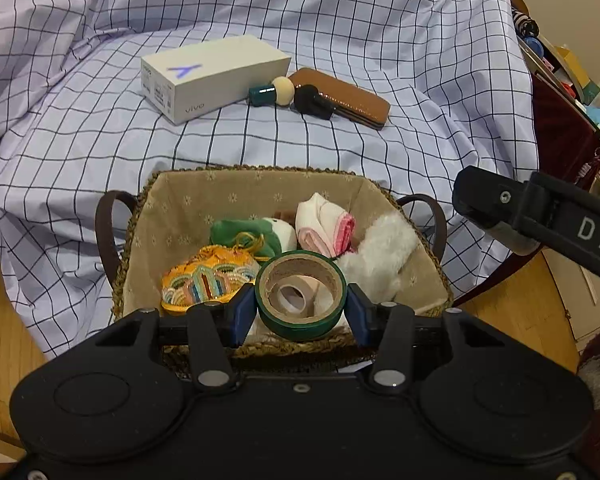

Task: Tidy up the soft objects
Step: 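Carry the green tape roll and dark bottle over the basket with both tools, then release the green tape roll into the basket while the right tool drops the bottle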

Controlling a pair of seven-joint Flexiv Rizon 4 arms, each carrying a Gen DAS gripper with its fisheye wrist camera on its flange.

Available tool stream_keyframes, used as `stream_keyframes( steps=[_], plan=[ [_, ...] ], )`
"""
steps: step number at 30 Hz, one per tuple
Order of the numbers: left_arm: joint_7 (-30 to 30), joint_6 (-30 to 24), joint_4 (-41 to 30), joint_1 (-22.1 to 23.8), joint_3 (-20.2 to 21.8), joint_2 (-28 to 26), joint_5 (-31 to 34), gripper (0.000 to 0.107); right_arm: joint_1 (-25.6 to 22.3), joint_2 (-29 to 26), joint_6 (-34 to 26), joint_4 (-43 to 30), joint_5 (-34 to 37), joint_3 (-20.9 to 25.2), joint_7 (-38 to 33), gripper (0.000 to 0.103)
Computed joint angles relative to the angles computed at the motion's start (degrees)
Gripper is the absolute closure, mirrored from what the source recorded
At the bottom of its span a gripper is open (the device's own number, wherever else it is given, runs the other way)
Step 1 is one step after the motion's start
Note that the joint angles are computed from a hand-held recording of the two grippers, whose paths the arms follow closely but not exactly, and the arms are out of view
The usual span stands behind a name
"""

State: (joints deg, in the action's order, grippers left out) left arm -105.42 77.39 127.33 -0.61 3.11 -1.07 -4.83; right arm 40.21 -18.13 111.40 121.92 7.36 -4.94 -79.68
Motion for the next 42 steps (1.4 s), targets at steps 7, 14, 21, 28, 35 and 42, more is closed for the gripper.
stream_keyframes(
  steps=[7, 14, 21, 28, 35, 42],
  plan=[
    [1.26, -0.31, 0.26, -0.11, -0.19, -0.53, -1.4, 0.06, 0.55, -0.12, -1.33, 0.19, -0.65, -0.78, 0.44, 0.032],
    [-8.28, -1.57, -1.77, 0.26, 1.07, 0.33, 9.92, 0.056, 0.16, -0.3, -1.93, 0.08, -1.72, -0.9, 1.39, 0.032],
    [-24.7, -7.52, -5.82, 1.89, 0.41, 2.9, 28.94, 0.048, 0.46, -0.38, -3.63, 0.25, -3.68, -1.49, 2.26, 0.032],
    [-27.35, -9.82, -5.97, 2.91, -0.17, 3.7, 30.86, 0.042, -0.11, -0.33, -5.22, 0.65, -7.02, -1.35, 3.25, 0.032],
    [-27.53, -10.71, -5.47, 3.2, -0.23, 3.8, 29.84, 0.041, -1.67, -0.36, -6.05, 0.93, -10.05, -0.03, 4.08, 0.032],
    [-28.71, -10.98, -5.2, 3.49, -0.36, 4.23, 30.55, 0.031, -3.32, -0.59, -6.96, 0.85, -12.39, 1.29, 5.19, 0.032]
  ],
)
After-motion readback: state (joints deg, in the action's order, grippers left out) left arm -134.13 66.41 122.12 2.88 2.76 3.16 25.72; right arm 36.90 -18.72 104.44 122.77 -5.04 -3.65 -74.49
